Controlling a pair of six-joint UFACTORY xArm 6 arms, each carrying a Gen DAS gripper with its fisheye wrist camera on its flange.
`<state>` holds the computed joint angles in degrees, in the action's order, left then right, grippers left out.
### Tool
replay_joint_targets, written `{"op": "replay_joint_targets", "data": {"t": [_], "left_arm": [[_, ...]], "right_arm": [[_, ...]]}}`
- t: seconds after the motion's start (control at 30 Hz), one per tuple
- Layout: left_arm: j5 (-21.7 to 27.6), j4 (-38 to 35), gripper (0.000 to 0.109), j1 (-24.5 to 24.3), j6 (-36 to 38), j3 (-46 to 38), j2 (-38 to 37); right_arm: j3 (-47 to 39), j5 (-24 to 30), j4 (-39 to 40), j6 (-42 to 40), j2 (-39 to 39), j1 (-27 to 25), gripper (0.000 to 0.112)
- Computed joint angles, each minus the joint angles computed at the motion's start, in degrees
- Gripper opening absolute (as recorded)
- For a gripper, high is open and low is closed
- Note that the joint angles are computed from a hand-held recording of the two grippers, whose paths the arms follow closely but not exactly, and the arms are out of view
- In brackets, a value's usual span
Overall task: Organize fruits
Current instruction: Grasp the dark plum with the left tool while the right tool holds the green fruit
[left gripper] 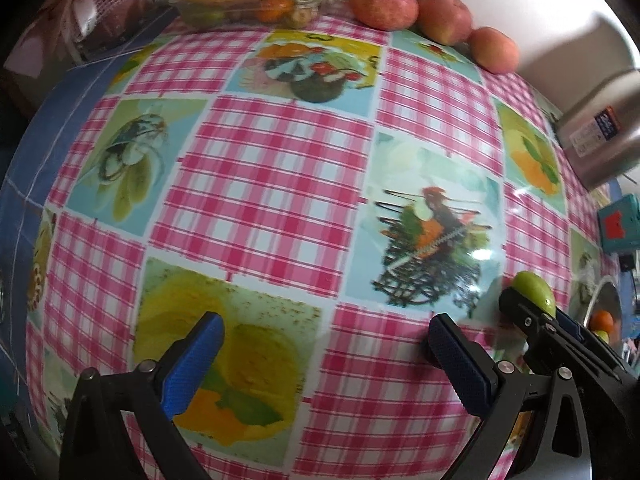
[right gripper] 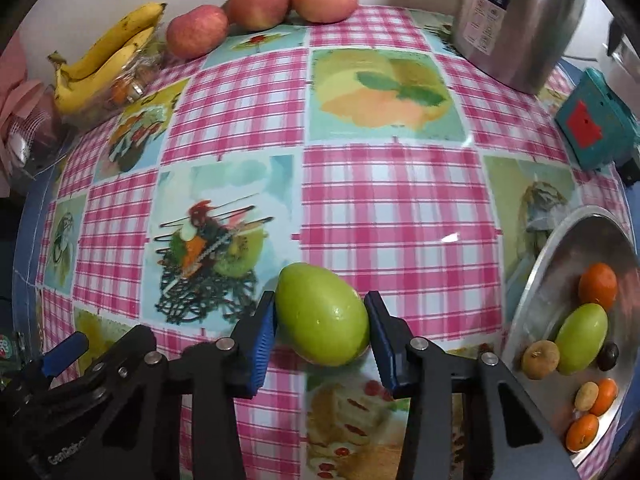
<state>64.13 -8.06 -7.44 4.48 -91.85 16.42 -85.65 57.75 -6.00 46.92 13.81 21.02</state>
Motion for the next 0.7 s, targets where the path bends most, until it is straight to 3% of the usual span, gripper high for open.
{"op": "replay_joint_targets", "data": {"t": [0.17, 0.33, 0.47, 0.53, 0.7], "left_arm": [[0.3, -1.2, 0.101, -2.0, 2.7, 1.6, -1.3], [0.3, -3.3, 0.077, -4.6, 4.3, 2.6, -2.1], [0.1, -4.8, 0.065, -6.5, 5.2, 3.9, -2.7], [-0.8, -5.1, 0.047, -7.6, 5.0, 4.6, -3.1], [-1.2, -5.2, 0.028, -9.1, 4.5, 5.1, -3.4]], "right_arm": [[3.6, -0.7, 0.9, 0.6, -3.0, -1.4, 0.046], [6.2, -0.8, 1.1, 0.3, -5.4, -2.0, 0.046], [8.0, -0.9, 1.4, 0.1, -6.9, -2.5, 0.046], [8.8, -0.8, 1.6, -0.4, -7.9, -2.7, 0.046], [9.9, -0.7, 2.0, -0.8, -9.0, -3.0, 0.046]]}}
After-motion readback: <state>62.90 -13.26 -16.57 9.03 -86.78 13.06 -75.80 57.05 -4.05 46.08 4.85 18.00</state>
